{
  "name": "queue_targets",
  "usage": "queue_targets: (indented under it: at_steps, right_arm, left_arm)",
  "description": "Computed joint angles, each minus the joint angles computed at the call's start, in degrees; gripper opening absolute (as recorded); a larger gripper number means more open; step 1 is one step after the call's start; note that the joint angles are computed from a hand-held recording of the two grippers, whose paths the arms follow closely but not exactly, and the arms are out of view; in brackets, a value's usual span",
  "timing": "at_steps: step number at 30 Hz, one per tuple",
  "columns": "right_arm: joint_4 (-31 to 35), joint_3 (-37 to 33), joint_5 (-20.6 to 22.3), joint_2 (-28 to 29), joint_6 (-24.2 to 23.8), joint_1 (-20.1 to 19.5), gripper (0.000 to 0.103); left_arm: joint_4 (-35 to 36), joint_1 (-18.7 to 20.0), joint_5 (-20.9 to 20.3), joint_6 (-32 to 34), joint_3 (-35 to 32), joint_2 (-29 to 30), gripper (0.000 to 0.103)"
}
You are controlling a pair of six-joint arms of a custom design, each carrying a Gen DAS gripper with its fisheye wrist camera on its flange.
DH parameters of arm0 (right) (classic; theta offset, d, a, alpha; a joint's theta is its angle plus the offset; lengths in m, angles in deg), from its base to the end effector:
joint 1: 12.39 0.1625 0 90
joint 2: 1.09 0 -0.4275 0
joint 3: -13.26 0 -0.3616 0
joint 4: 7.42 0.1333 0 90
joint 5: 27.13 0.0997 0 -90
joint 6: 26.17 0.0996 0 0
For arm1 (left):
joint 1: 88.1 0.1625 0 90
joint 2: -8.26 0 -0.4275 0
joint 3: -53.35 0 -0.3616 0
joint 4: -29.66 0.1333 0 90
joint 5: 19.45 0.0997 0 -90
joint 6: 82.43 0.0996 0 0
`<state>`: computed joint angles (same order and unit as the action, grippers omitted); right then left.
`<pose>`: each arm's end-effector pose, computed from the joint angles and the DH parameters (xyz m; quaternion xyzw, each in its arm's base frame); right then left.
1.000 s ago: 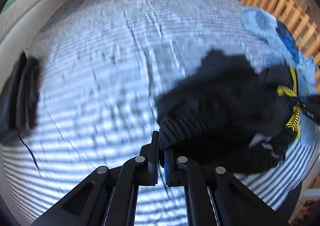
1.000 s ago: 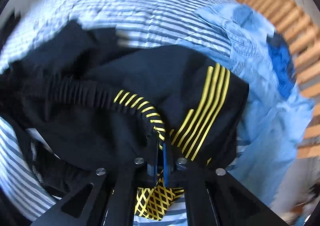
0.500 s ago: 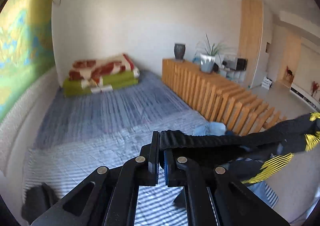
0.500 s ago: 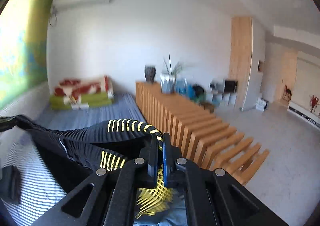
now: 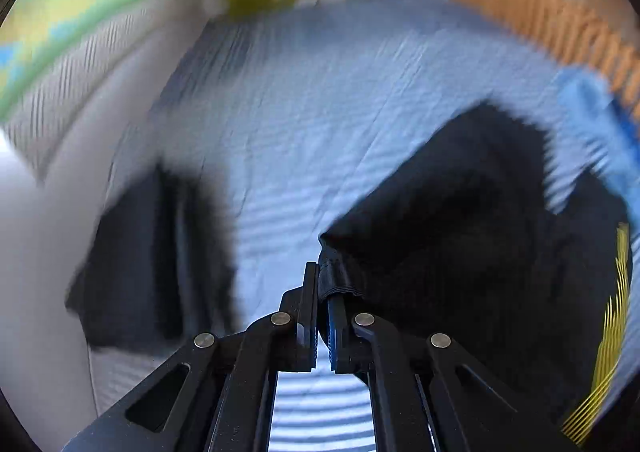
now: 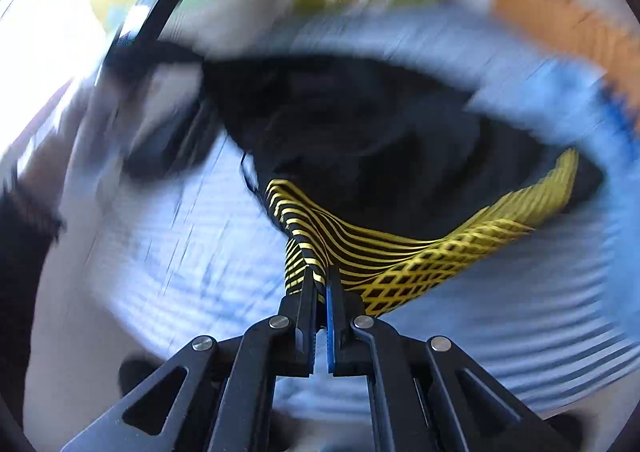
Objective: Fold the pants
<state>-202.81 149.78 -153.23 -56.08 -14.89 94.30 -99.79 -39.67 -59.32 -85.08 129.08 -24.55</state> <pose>0.1927 -0.3830 0.1217 -0.0201 -0.9322 0.2640 0.2467 -0.3207 -0.6777 0.0781 0.3137 0.8494 -0.1340 0.4026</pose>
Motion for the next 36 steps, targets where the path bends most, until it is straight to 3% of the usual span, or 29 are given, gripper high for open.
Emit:
queue_targets:
  at_steps: [4,7,11,14,16,22,25,28,32,34,36]
  right_arm:
    - [5.3,-5.68,4.87,9.51,-1.06,-1.77,0.003]
    - [7.81,-6.98,4.93,9.87,-4.14,-0.7,0.01]
    - [10.34,-3.75,11.01,3.53,-10.21,-2.5,0.013]
    - [9.87,0.0,12.36,-3.04,-11.57,-4.04,0.017]
    - [7.78,3.57,13.12,-8.35,-12.6,-6.34,0.019]
    - [1.79,10.19,9.13,-20.15,-10.99,-14.69,0.022]
    - [0.19,11.38,13.02,-21.29,-10.32,-18.19,0.024]
    - [0.04,9.43,15.67,-15.94,-10.95,-15.19,0.024]
    - [5.79,2.57,19.58,-6.94,-12.65,-8.11,0.025]
    - [9.34,-1.63,17.83,-2.14,-14.25,-4.82,0.036]
    - [11.18,-6.16,12.32,3.8,-15.15,-1.44,0.039]
  left_arm:
    - [2.55,5.08,2.07,-3.64,3.69,-0.97,0.003]
    - [2.23,7.09,-1.43,-5.44,6.83,-4.31,0.008]
    - [-0.99,6.7,-2.84,-4.14,11.51,-8.82,0.017]
    - [-4.19,5.84,-5.21,-3.67,16.6,-14.0,0.019]
    - [-5.19,5.22,-4.55,-4.88,20.18,-17.3,0.021]
    - [-8.38,1.9,-12.11,-10.51,34.74,-29.59,0.024]
    - [-8.26,-2.96,-11.76,-13.75,44.29,-34.39,0.024]
    - [-10.17,-6.06,-14.65,-18.34,50.76,-36.81,0.024]
    - [-11.28,-9.43,-16.8,-23.17,56.71,-40.37,0.024]
    - [-11.88,-9.61,-16.13,-24.27,57.65,-40.51,0.024]
    - [-11.9,-9.35,-16.37,-25.41,57.87,-41.51,0.024]
